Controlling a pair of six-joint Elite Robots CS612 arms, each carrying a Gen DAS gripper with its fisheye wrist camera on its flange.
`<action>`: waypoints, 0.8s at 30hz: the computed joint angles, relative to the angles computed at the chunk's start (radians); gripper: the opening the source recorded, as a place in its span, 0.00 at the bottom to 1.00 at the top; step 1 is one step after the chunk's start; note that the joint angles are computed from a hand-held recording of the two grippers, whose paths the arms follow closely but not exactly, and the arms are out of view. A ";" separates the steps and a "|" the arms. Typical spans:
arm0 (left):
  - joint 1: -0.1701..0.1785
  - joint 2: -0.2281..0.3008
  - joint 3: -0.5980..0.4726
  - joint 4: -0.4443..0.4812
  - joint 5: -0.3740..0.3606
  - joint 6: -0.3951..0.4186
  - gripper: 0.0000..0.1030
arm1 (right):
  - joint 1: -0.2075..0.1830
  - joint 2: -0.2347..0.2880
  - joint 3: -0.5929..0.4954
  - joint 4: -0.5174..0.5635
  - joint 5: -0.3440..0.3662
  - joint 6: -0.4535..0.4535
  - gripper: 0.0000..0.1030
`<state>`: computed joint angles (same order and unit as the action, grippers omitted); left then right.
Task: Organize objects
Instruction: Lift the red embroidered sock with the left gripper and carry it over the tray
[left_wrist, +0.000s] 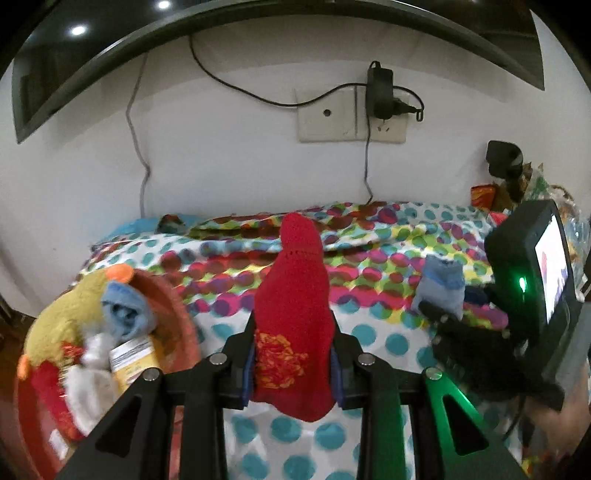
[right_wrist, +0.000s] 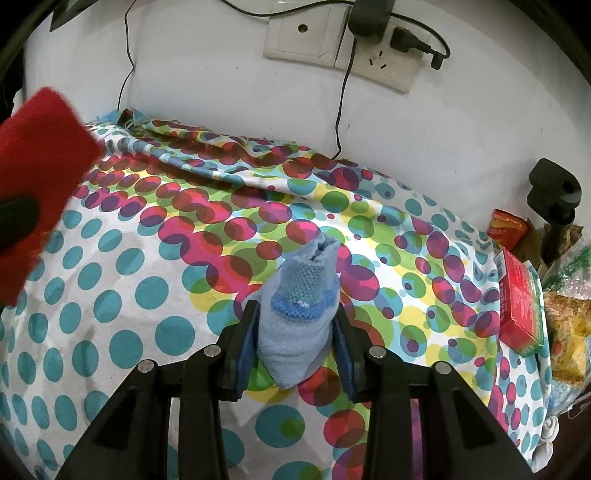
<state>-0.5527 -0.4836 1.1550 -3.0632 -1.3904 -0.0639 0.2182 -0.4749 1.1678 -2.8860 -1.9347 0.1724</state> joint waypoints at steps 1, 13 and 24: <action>0.004 -0.009 0.014 -0.004 -0.009 -0.002 0.30 | 0.000 0.000 0.000 0.000 0.001 0.001 0.34; 0.057 -0.095 0.150 -0.089 0.138 -0.011 0.30 | -0.001 0.001 -0.001 0.000 0.003 0.000 0.35; 0.126 -0.094 0.155 -0.020 0.125 -0.094 0.32 | 0.001 0.003 -0.005 0.002 -0.003 -0.001 0.35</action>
